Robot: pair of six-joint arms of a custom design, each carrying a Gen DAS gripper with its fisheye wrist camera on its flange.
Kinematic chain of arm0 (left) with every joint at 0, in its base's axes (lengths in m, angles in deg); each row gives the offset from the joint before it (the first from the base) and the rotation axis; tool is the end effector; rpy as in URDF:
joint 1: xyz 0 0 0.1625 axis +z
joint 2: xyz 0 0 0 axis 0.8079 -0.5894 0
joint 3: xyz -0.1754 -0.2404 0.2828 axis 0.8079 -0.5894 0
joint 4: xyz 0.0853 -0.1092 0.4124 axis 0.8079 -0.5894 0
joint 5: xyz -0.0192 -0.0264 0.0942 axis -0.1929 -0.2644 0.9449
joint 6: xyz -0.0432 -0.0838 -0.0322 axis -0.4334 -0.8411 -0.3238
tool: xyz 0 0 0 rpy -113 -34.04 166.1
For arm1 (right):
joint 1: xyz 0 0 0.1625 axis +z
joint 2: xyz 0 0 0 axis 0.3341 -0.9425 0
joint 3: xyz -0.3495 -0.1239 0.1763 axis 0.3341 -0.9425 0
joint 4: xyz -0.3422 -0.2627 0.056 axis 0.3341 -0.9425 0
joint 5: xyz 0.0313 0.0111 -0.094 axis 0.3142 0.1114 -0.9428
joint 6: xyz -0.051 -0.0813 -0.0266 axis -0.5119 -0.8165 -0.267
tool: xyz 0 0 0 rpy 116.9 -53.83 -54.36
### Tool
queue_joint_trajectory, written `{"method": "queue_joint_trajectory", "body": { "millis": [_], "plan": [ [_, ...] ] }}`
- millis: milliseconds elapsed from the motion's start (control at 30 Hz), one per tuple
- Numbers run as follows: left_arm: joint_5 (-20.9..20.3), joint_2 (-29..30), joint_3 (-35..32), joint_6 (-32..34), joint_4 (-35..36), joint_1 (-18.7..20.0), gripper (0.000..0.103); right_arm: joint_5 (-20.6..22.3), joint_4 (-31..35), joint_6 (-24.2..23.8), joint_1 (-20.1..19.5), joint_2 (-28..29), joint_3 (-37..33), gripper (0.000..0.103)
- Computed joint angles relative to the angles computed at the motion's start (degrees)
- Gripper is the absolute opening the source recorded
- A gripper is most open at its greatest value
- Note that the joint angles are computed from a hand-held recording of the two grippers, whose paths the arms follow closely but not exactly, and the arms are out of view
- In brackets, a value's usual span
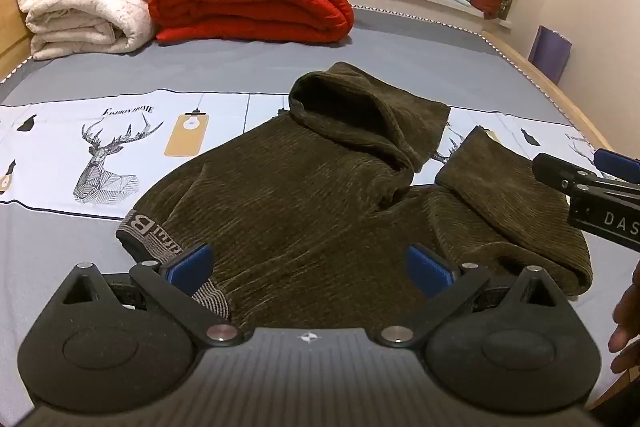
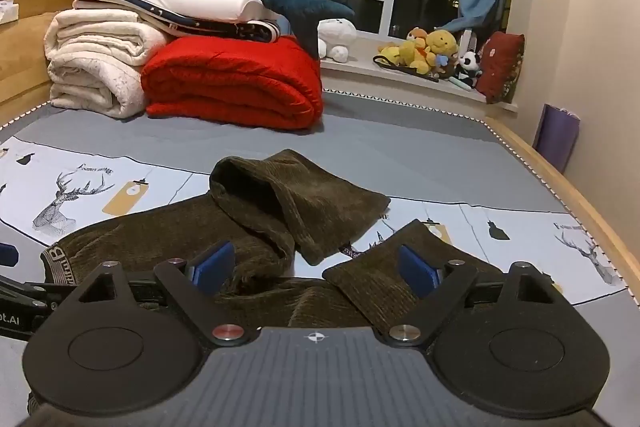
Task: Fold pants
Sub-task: 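Move both tools over the brown corduroy pants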
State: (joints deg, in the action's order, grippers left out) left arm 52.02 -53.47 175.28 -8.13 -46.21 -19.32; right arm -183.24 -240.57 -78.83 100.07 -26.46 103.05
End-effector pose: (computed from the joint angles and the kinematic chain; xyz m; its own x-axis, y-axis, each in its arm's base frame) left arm -0.1846 -0.3943 0.2631 -0.7534 -0.1120 -0.6480 0.3938 0.7123 -0.5810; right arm 0.3185 -0.4206 0.1363 -0.6078 -0.2177 0.7637 -0.7534 0.4621 -0.4678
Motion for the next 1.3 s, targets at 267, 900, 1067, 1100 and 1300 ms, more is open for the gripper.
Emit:
{"method": "queue_joint_trajectory", "body": {
  "millis": [267,900,1067,1100,1300],
  "plan": [
    [-0.2,0.4,0.0,0.3,0.1,0.4,0.103,1.2,0.3,0.9,-0.7,-0.3,0.1,0.086],
    [-0.4,2.2,-0.1,1.9,-1.8,0.7,0.103,-0.7,2.3,1.1,-0.9,-0.8,-0.2,0.069],
    [-0.4,2.5,-0.1,2.5,-2.5,0.8,0.103,-2.6,2.7,-0.6,-0.8,-0.8,-0.4,0.066],
    [-0.4,2.6,-0.1,2.5,-2.5,0.9,0.103,-2.8,3.1,-0.1,-0.8,-0.9,-0.4,0.066],
    [-0.6,3.4,-0.3,2.8,-3.0,1.1,0.103,-1.1,7.5,5.4,-1.3,-2.5,0.1,0.066]
  ]
}}
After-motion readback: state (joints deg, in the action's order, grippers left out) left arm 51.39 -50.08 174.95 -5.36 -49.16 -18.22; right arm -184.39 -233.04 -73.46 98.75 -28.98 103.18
